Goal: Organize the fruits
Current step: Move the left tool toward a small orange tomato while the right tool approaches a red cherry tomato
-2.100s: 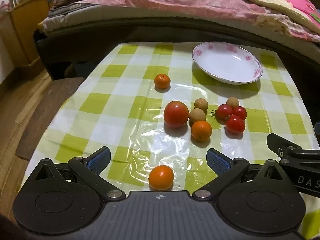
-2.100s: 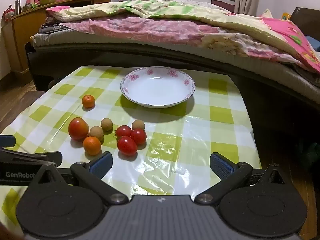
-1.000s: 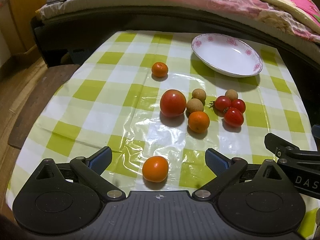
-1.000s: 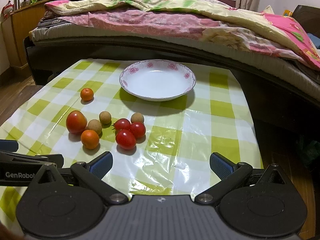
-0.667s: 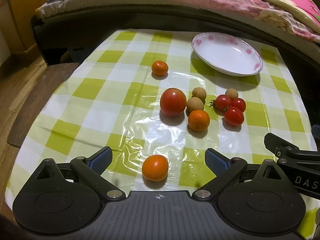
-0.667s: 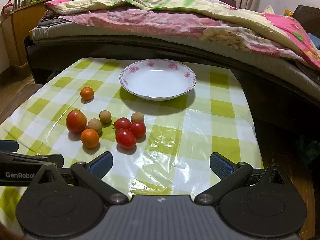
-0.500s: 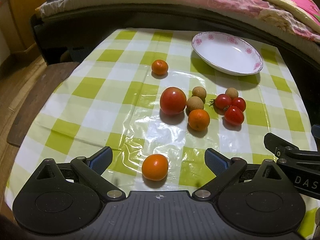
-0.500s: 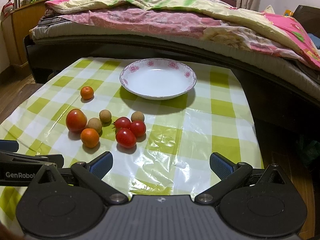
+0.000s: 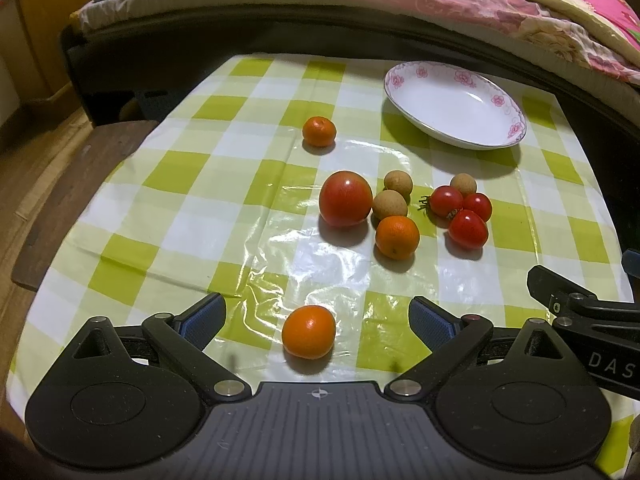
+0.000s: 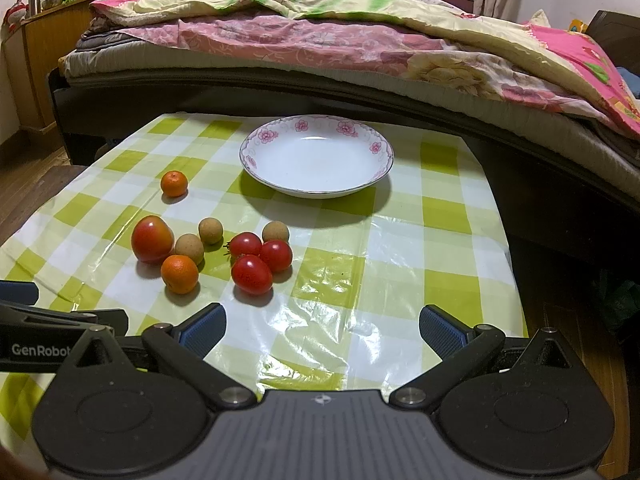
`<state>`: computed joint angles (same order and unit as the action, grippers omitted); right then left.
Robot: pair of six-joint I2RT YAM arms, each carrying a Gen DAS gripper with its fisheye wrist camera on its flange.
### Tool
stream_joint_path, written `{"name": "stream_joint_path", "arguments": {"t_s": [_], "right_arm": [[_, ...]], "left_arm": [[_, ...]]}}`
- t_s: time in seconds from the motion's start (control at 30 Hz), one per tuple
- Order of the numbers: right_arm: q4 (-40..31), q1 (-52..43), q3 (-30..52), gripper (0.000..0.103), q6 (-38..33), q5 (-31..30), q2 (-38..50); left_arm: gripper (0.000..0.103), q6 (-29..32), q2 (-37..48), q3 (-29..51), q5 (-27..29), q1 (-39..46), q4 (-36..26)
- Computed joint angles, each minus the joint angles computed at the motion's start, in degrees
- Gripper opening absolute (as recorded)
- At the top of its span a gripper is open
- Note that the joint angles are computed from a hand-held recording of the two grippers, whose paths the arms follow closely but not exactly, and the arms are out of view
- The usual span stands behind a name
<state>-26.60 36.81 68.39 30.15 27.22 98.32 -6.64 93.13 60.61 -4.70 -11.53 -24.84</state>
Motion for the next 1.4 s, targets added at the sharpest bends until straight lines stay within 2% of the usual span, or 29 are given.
{"name": "stream_joint_path", "arguments": {"t_s": [0.7, 1.13, 1.3, 1.4], "right_arm": [[-1.5, -0.2, 1.1, 0.103, -0.4, -0.5, 0.6], [-2.0, -0.5, 2.0, 0.103, -1.1, -1.6, 1.7], [-1.9, -1.0, 1.9, 0.103, -1.5, -2.5, 1.6], [-1.7, -1.3, 1.7, 0.103, -1.5, -3.0, 1.4]], "left_arm": [[0.099, -0.2, 0.7, 0.2, 1.1, 0.5, -0.5], [0.098, 1.9, 1.9, -0.1, 1.9, 0.7, 0.2], [0.098, 3.3, 1.9, -0.9, 3.9, 1.3, 1.0], [0.098, 4.1, 1.7, -2.2, 2.6, 0.9, 2.4]]}}
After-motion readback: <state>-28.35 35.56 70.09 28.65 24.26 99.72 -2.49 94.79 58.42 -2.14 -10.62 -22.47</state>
